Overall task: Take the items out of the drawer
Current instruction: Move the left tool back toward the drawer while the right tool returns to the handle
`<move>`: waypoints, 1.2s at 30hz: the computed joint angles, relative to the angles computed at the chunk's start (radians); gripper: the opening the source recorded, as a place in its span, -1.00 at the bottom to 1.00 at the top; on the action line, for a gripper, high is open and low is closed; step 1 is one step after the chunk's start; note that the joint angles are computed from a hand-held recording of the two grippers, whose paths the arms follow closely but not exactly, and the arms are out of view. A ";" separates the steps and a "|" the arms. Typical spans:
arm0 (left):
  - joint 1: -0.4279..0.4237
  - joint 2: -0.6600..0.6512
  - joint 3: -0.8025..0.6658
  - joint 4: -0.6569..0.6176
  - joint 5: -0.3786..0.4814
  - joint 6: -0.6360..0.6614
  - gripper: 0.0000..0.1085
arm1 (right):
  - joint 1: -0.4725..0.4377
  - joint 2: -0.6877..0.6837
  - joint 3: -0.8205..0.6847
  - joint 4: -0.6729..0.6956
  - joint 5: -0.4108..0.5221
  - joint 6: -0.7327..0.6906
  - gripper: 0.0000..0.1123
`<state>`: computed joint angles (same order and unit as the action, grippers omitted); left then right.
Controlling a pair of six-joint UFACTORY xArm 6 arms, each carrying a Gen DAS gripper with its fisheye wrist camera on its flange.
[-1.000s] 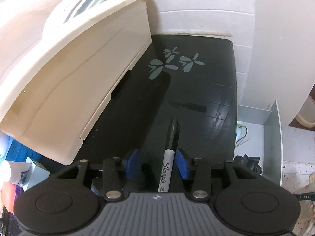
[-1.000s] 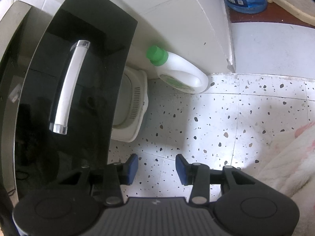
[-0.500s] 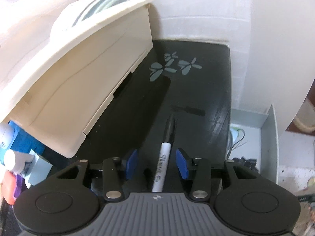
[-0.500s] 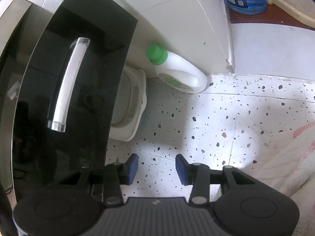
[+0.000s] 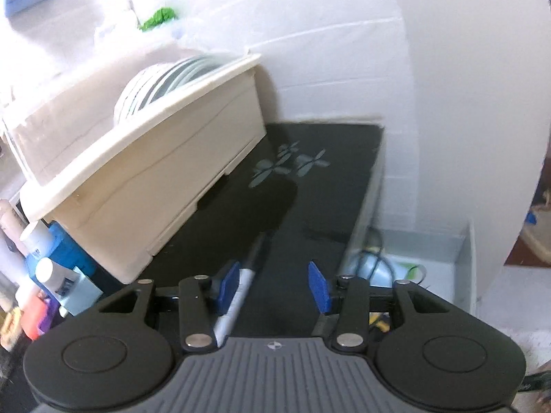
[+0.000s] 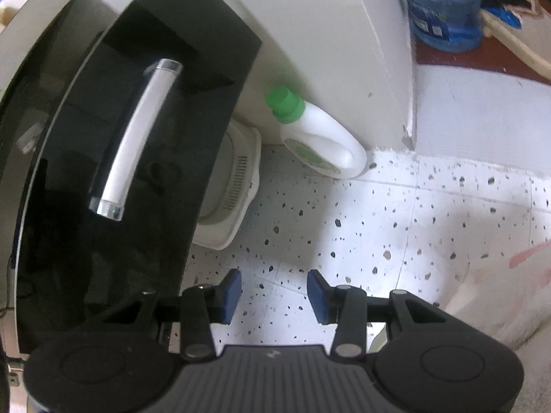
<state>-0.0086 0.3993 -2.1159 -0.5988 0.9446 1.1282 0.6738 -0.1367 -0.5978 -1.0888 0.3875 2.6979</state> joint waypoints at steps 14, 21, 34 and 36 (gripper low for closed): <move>0.010 -0.451 0.666 -0.318 -0.074 0.333 0.64 | 0.022 -0.033 -0.027 -0.119 0.087 0.029 -0.26; 0.006 -0.499 0.780 -0.243 -0.076 0.265 0.63 | 0.015 -0.027 -0.030 -0.160 0.079 0.055 -0.26; 0.027 -0.570 0.997 -0.315 -0.204 0.303 0.83 | 0.048 -0.074 -0.056 -0.186 0.143 0.002 -0.25; 0.035 -0.569 1.019 -0.336 -0.221 0.312 0.83 | 0.064 -0.088 -0.068 -0.160 0.180 -0.049 -0.06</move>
<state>0.0262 -0.1698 -1.0971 -0.9345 0.7233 1.4397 0.7377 -0.2243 -0.6657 -1.2485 0.5670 2.6489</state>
